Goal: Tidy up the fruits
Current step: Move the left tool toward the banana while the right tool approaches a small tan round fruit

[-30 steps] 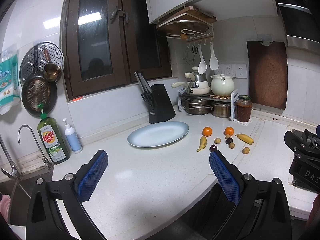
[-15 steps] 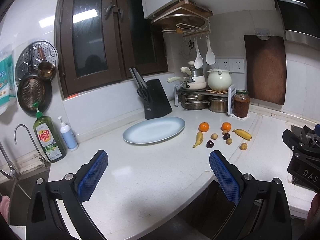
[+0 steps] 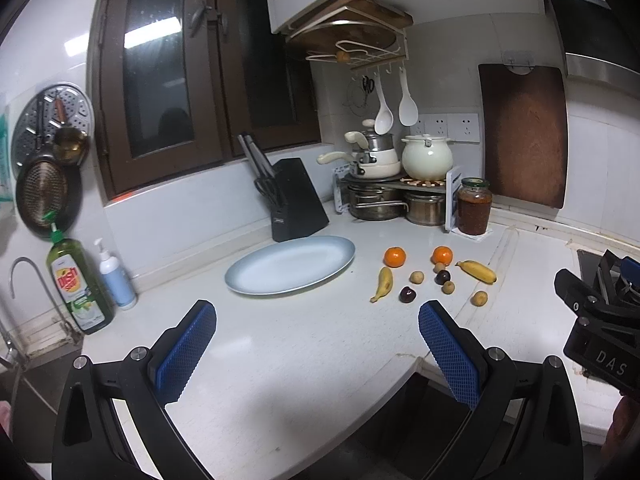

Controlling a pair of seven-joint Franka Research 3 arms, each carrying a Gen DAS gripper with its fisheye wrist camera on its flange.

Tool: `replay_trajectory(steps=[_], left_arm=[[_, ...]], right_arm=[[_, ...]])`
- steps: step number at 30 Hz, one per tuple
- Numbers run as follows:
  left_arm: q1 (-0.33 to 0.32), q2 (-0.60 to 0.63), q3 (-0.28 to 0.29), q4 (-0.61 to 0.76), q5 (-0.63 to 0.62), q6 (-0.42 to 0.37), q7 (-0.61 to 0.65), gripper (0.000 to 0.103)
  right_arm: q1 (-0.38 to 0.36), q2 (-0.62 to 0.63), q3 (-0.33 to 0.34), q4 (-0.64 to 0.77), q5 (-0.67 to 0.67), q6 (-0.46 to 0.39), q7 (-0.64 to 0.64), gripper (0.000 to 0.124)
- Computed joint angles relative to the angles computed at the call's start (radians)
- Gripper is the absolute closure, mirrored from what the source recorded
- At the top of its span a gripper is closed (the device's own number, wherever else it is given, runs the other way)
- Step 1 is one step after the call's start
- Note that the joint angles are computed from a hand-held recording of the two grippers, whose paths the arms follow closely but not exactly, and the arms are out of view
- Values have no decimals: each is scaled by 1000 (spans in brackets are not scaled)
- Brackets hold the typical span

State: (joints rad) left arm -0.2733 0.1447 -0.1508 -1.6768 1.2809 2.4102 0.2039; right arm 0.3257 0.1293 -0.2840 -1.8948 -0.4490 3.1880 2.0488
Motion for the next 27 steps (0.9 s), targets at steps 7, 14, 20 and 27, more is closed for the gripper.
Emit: replay_trajectory(steps=[7,14,20,27], left_arm=[[7,132,37,154,-47,67,96,5],[3,298,95,363,-202,125,280,9],[20,440,112,549,-373,154,483,11],[45,636,102,825,-585,132,725,13]], right_arm=[[31,118,-33,140,72,-38,-28,23],[42,261,-44,326,178,-104,-90,23],[17,381,-18,505,243,-202,-123,23],[13,538,-37,746,232,-326,-74,23]])
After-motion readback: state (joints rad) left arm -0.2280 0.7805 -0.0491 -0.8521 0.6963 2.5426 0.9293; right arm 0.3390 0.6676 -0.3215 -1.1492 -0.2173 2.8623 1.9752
